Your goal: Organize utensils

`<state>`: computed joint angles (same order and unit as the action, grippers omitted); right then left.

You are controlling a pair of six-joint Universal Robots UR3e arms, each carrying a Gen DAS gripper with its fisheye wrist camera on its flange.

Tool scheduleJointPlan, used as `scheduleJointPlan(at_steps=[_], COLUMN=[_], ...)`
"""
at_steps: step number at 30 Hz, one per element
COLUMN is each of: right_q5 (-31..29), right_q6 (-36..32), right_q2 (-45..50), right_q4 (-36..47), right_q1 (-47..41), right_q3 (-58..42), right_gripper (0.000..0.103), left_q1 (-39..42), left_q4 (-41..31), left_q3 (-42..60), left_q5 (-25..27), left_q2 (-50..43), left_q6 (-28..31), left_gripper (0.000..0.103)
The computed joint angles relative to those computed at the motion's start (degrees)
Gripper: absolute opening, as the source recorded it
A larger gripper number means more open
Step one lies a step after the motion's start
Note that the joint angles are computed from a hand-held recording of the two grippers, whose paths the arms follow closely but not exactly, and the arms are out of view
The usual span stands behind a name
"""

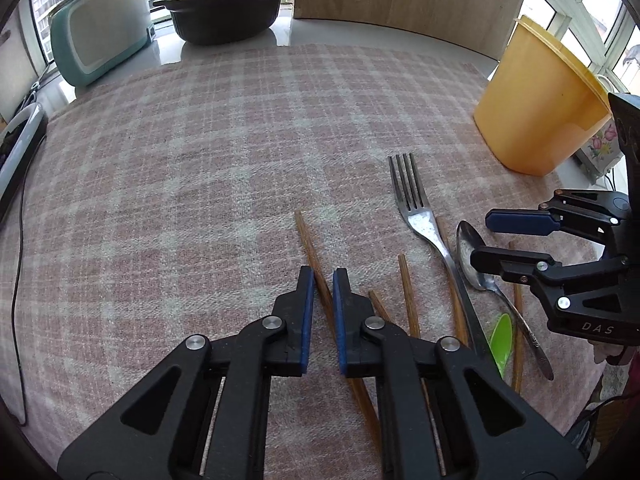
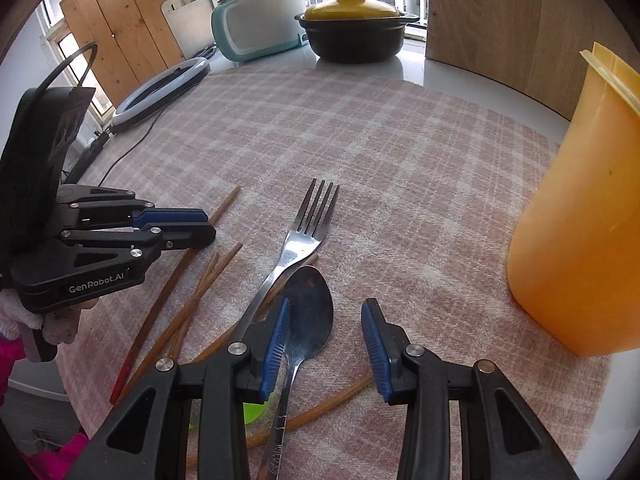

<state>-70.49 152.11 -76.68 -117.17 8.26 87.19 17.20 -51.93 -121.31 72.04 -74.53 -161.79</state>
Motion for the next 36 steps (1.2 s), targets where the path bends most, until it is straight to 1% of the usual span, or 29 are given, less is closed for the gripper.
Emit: scheduleJointPlan(at_steps=[5,10,17,23,26,28,32,36], right_q5=[-0.24,-1.51,-0.68,-2.57,-4.15,-5.39,-9.00,-9.10], right_q6=[-0.01,-0.11,-0.55,-0.32,0.08,0.24,1.29,1.80], right_q2=[1.15,2.10,3.13,3.16,3.03,3.25,3.92,3.62], right_q4=[-0.94,-0.69,2.68,1.16,0.11,0.23,0.10,1.00], right_q1=[0.57,1.66,1.70,3.01,4.08,5.15,7.34,7.14], right_q3=[-0.56,-1.99,-4.54,-4.14,-3.73,-4.26,-5.77,-6.76], right_gripper=[0.039,0.041,0.041,0.039,0.036,0.023,0.018,0.007], left_q1=[2.67,3.08,3.38,3.46,3.41,3.32,3.22,3.16], left_q4=[-1.14,-1.21,-0.77,-0.82,-0.70,-0.70,-0.66,-0.86], left_q3=[-0.77,-1.05,-1.38,-1.49,-1.45,-1.53,-1.44,-1.32], left_q5=[-2.68,-2.95,-3.57,-3.60,-3.66,-3.67,-3.56,-3.20], left_q2=[0.82,1.16,1.13,1.27,1.22,1.38,1.31,1.41], left_q6=[1.30,1.72,1.68,1.62,1.42,1.20,1.18,1.26], left_gripper=[0.005,0.005,0.005,0.005,0.005,0.005,0.005,0.004])
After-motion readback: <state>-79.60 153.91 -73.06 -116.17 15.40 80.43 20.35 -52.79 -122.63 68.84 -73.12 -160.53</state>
